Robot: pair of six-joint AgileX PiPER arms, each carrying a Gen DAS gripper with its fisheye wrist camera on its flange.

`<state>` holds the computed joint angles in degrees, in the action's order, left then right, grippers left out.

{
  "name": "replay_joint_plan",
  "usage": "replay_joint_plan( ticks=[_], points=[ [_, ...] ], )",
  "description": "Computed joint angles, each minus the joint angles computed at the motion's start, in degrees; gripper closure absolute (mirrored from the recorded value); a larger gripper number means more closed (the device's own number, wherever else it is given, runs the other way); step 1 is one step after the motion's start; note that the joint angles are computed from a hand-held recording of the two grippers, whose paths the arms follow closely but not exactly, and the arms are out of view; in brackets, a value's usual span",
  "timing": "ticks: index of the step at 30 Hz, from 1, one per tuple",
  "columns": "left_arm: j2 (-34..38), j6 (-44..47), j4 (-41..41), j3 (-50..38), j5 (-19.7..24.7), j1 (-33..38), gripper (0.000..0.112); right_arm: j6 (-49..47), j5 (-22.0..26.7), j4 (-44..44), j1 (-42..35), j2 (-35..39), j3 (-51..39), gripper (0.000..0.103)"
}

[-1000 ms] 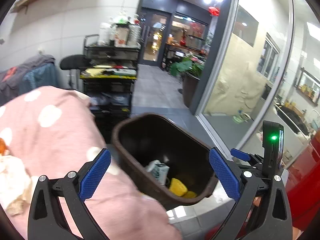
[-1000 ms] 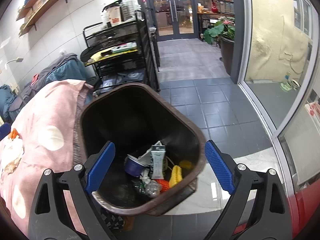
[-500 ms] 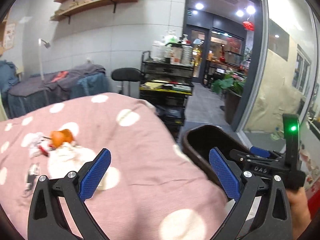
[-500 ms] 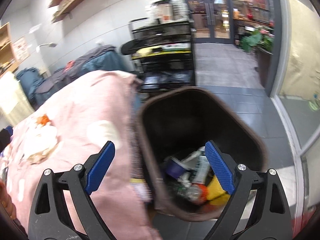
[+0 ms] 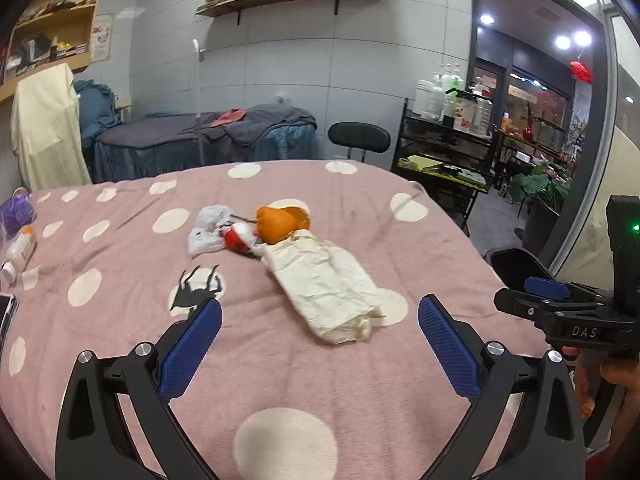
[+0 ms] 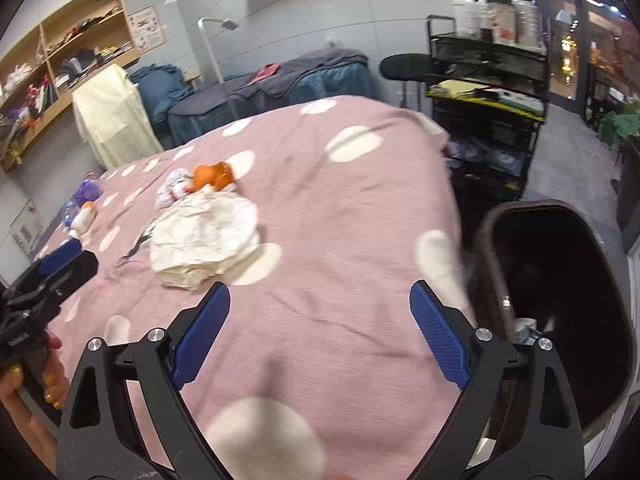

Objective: Collect trash
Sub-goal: 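Move both tools back over the remaining trash on the table, then grasp the crumpled white paper with the right tool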

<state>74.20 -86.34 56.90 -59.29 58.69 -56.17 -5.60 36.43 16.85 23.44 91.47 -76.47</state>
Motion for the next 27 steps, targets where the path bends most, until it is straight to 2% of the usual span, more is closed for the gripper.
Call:
replay_joint_plan(
  ticks=[3, 7, 12, 16, 19, 21, 23, 24, 25, 27],
  points=[
    [-3.9, -2.1, -1.0, 4.5, -0.4, 2.1, 0.015, -0.3, 2.4, 0.9, 2.7, 2.9, -3.8, 0.013],
    [-7.7, -1.4, -4.1, 8.8, -4.3, 6.4, 0.015, 0.0, 5.8, 1.4, 5.8, 7.2, -10.3, 0.013],
    [-10.7, 3.8, -8.2, 12.0, -9.4, 13.1, 0.015, 0.6, 11.4, -0.2, 9.9, 13.8, -19.6, 0.013],
    [-12.0, 7.3, -9.6, 12.7, -10.0, 18.1, 0.015, 1.1, 15.3, -4.2, 14.1, 18.9, -27.2, 0.013],
    [-13.0, 13.0, -14.3, 13.4, -15.7, 25.1, 0.016, 1.7, 21.8, -7.9, 16.9, 25.8, -37.8, 0.013],
    [-12.8, 19.6, -20.5, 13.2, -20.4, 30.4, 0.016, 2.8, 25.7, -11.4, 18.4, 30.2, -44.6, 0.013],
    [-11.6, 24.1, -24.2, 12.4, -22.9, 33.8, 0.016, 3.3, 28.8, -14.5, 19.3, 34.6, -51.1, 0.024],
    [-10.7, 26.0, -25.8, 11.5, -23.2, 34.9, 0.016, 3.7, 30.6, -15.3, 19.4, 36.6, -54.3, 0.039],
    [-9.8, 28.1, -26.8, 10.8, -24.0, 35.8, 0.016, 3.8, 32.1, -15.1, 18.8, 38.4, -57.3, 0.046],
    [-8.3, 30.5, -27.6, 9.8, -24.9, 36.9, 0.016, 4.0, 31.8, -14.1, 17.7, 38.5, -57.7, 0.06]
  ],
)
